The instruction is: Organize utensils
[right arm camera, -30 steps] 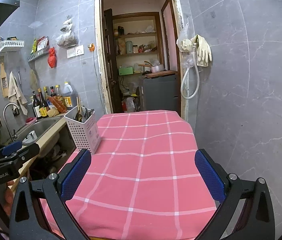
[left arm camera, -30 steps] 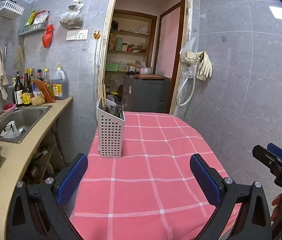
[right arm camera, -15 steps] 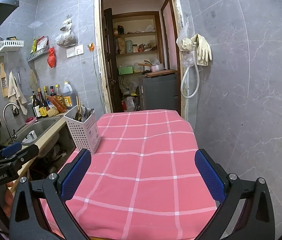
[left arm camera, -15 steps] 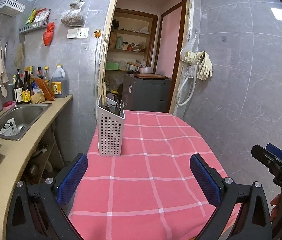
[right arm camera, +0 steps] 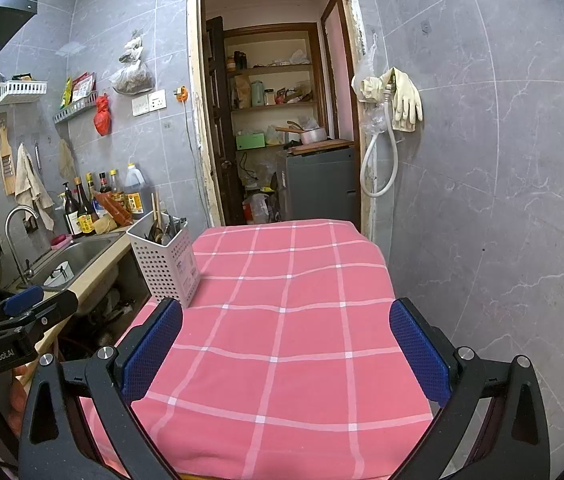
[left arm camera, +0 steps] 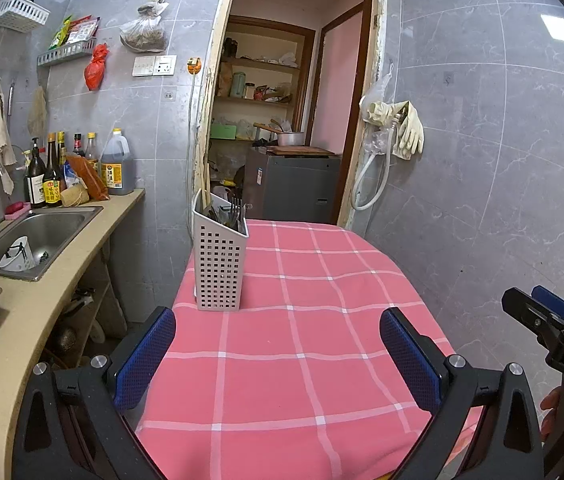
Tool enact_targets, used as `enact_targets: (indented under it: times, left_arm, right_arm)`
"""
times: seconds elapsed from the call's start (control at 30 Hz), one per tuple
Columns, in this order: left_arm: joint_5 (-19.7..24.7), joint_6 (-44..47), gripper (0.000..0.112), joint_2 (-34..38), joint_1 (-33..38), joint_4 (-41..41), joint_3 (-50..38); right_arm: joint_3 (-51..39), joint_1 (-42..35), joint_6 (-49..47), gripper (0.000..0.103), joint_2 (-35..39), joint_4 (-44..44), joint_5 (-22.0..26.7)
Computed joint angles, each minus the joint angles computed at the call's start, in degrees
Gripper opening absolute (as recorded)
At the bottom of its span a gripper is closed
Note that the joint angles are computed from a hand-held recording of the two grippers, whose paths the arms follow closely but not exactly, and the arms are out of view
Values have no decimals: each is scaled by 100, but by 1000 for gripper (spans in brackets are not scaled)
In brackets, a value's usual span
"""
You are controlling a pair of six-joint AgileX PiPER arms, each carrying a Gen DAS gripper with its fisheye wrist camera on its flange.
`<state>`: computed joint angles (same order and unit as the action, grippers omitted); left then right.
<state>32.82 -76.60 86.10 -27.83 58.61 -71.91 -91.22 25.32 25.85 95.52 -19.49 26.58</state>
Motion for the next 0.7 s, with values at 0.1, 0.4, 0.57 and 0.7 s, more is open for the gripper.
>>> enact_targets:
  times: [0.1,0.4,0.57,0.7]
  left_arm:
    - [3,1,103,0,2,4,0]
    - [-16,-52,103,-18,17,37,45]
    - [-7,-150,103,-40,5,87,104]
    - [-14,-121,103,-34,19,69,92]
  right_arm:
    - [0,-6,-3,102,-2,1,-10]
    - [9,7,19,102,-1,-16,-8]
    - [8,23,45,102,-3,-39,12]
    - [9,35,81,102,-4,-77,12]
